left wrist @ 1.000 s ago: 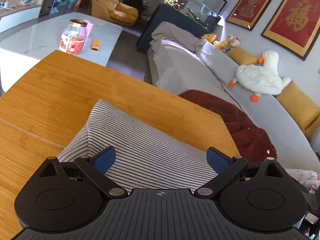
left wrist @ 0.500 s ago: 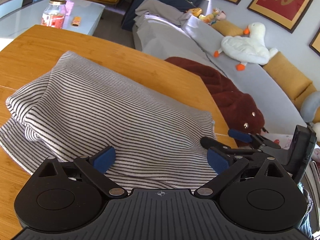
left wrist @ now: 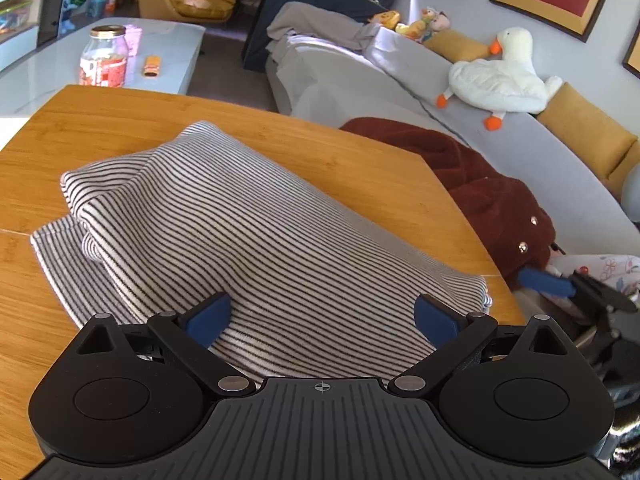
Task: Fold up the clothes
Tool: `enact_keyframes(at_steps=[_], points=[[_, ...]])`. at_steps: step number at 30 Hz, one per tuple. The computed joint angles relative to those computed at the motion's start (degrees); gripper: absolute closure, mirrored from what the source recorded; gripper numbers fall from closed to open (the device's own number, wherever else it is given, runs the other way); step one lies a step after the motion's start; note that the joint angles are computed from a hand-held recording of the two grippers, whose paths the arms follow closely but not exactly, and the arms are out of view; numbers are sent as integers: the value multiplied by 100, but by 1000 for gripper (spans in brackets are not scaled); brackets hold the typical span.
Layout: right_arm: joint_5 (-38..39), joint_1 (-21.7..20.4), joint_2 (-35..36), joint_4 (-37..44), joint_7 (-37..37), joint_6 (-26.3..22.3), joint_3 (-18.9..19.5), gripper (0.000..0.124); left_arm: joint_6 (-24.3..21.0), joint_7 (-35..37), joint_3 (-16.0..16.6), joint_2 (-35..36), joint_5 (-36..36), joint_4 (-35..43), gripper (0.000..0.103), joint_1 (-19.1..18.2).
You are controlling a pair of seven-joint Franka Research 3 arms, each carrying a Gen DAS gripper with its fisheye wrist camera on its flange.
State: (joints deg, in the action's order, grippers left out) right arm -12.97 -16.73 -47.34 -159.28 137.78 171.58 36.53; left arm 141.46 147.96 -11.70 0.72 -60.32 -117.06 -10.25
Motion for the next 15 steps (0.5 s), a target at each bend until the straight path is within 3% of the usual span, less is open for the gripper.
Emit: enact_keyframes(at_steps=[3,6,8,11,15], points=[[-22,-584,-147,162,399,-327,278,21,50,77,-7,-22,-24,-40,2,-10],[-342,-805,200,382,400,-843,378,21,68,145,-3,-29,-43,-58,2,-17],[-564,-802,448,483,365,-1128,446,21,71,196,0,-33,-49,-68,2,-19],[-757,-754,423,405,696,-1152,502,21,39,313,8,-19,-77,-65,1,-15],[-963,-499,491,406,832,-1279,283,21,54,484,-5,53,-93,-6,0,-3]])
